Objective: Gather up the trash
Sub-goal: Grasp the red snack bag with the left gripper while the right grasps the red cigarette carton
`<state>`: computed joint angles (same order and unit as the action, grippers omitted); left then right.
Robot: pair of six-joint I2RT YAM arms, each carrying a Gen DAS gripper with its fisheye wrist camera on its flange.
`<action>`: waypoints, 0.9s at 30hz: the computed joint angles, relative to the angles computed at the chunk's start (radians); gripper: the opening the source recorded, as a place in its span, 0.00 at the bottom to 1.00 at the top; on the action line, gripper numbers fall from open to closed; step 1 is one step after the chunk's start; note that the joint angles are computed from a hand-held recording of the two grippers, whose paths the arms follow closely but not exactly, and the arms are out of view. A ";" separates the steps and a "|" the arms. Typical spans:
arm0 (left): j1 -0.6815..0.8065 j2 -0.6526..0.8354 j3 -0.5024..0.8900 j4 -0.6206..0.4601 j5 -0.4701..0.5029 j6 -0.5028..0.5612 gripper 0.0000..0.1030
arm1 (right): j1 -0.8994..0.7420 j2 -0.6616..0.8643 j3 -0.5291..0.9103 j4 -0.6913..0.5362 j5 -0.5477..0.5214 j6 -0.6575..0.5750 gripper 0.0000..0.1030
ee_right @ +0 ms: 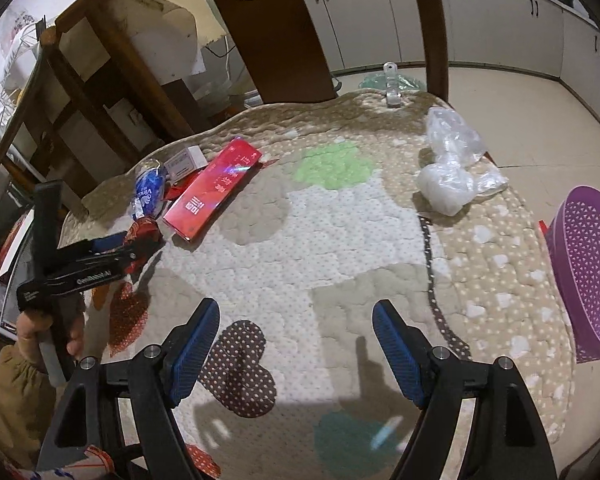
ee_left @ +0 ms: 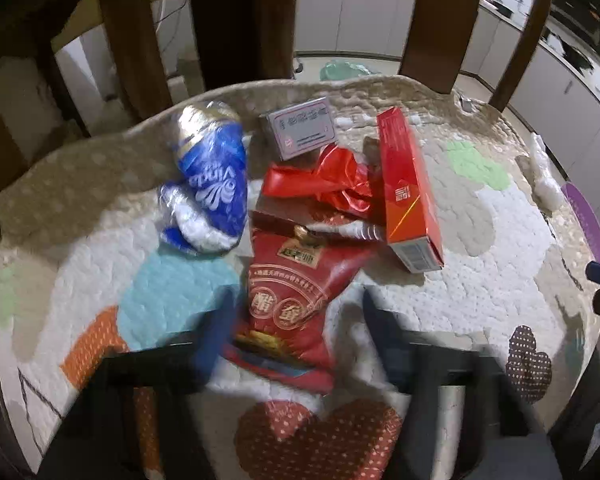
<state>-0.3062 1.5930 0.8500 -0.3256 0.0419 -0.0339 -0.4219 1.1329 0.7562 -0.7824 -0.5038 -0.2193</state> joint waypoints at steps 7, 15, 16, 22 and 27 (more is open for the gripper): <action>0.025 -0.181 -0.119 -0.041 0.063 -0.082 0.34 | 0.129 0.107 0.043 0.079 -0.013 0.118 0.81; -0.025 -0.458 -0.247 -0.153 -0.005 -0.151 0.34 | 0.330 0.384 0.226 0.219 -0.013 0.355 0.81; -0.027 -0.470 -0.253 -0.158 -0.010 -0.155 0.34 | 0.345 0.420 0.254 0.225 -0.010 0.376 0.81; -0.008 -0.556 -0.281 -0.228 -0.025 -0.157 0.34 | 0.458 0.614 0.420 0.223 0.106 0.477 0.81; 0.037 -0.569 -0.294 -0.243 -0.013 -0.148 0.34 | 0.518 0.693 0.479 0.239 0.172 0.532 0.81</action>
